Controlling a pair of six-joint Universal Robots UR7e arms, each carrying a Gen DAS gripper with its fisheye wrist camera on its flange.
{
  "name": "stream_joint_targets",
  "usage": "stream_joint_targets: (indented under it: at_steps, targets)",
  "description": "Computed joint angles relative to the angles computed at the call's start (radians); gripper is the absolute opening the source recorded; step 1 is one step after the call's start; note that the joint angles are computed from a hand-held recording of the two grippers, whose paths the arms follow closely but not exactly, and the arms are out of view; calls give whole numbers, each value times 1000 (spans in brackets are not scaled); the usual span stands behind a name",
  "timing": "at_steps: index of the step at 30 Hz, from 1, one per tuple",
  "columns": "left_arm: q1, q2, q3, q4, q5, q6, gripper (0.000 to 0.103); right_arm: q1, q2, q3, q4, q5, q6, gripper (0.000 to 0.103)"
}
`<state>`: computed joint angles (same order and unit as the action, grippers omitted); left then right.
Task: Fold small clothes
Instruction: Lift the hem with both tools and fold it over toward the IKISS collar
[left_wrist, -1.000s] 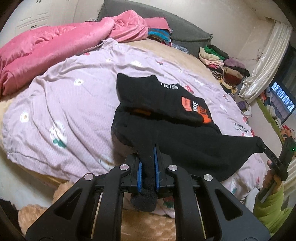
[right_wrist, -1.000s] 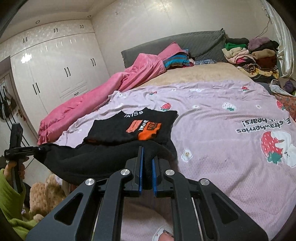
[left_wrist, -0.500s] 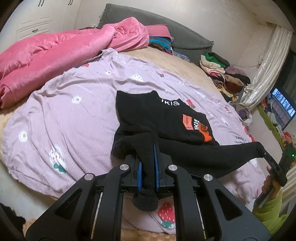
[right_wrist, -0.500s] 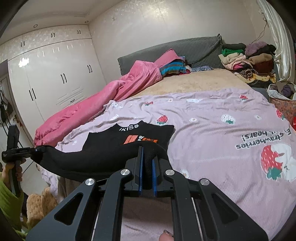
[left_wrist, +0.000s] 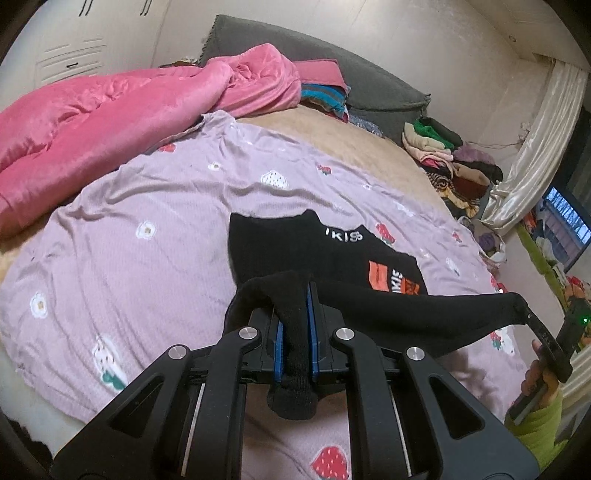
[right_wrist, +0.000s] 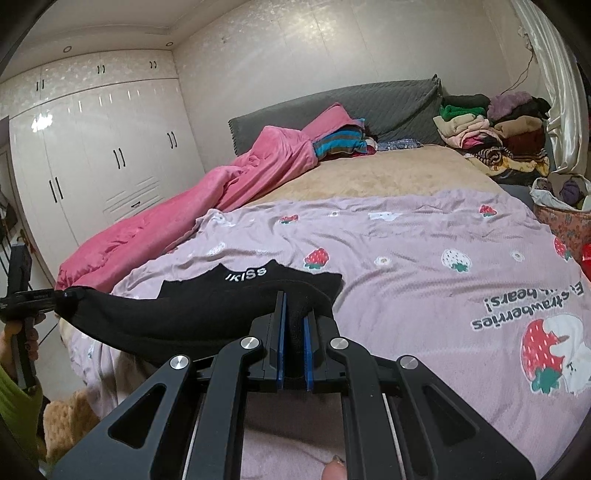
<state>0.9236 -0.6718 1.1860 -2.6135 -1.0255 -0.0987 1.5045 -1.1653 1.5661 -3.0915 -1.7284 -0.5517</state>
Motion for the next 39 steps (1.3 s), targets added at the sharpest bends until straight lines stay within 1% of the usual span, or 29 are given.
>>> stream_joint_targets:
  at_steps: [5,18,25,32,35,37,38,39]
  targets:
    - [13,46,-86,34,3,1,4,5,41,-64,24,-19,-9,7]
    - [59,174,-293,140,45,-2,4,-3,174,-250,118,-69,14,7]
    - [81,220,-363,186,53,-13,4,-10,243,-340,172,-100,29,8]
    - [94,260,-420,217,58,-14,4,-13,290,-398,180,-139,34,8]
    - [97,274,-437,218,60,-14,6,-9,308,-416,177,-159,26,8]
    - [98,276,-437,210,55,-17,7,-6,318,-423,168,-181,19,15]
    - [99,271,-426,195,49,-21,7,-3,322,-420,145,-193,12,23]
    - [99,268,-419,180,43,-22,8,-2,320,-411,127,-190,6,27]
